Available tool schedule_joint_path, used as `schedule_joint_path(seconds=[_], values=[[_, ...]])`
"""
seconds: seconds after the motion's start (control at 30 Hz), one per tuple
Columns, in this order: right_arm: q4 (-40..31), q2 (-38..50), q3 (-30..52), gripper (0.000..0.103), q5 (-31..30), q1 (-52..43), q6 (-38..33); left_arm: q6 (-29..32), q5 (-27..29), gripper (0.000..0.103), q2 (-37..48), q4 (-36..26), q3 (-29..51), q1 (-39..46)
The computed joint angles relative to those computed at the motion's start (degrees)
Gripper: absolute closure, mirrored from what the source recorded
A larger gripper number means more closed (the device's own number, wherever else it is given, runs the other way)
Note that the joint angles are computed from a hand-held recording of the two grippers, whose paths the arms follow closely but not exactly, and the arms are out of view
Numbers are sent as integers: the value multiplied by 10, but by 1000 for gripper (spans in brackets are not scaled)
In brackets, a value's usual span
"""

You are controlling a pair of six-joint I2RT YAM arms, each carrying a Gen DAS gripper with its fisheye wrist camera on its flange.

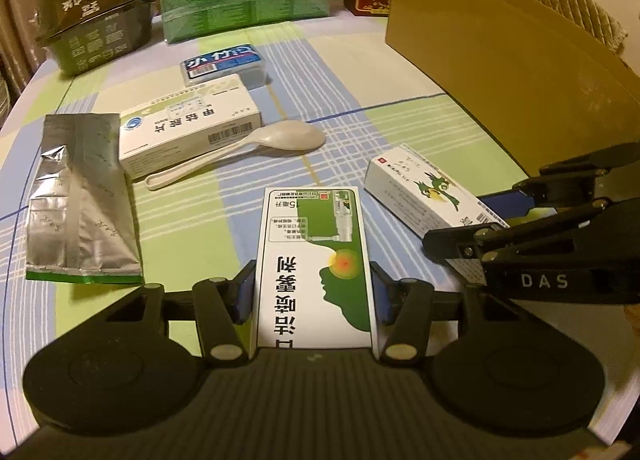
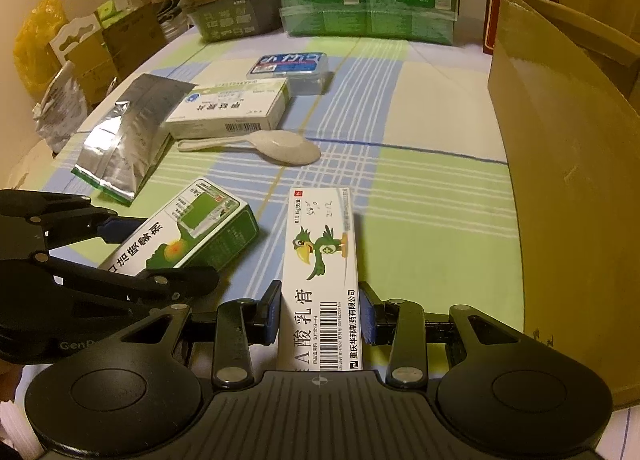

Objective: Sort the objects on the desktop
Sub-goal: 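Lift both held boxes and carry them over the cardboard box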

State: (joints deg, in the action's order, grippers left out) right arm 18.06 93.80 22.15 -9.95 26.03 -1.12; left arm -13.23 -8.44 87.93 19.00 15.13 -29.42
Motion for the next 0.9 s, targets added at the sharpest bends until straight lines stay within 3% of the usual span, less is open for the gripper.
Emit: schedule_joint_path(seconds=[0.57, 0.9], values=[[10, -39, -16, 67, 25, 12, 16, -49, -29, 52, -63, -47, -1, -10], [-16, -131, -54, 67, 27, 17, 29, -106, -76, 53, -166, -118, -25, -42]])
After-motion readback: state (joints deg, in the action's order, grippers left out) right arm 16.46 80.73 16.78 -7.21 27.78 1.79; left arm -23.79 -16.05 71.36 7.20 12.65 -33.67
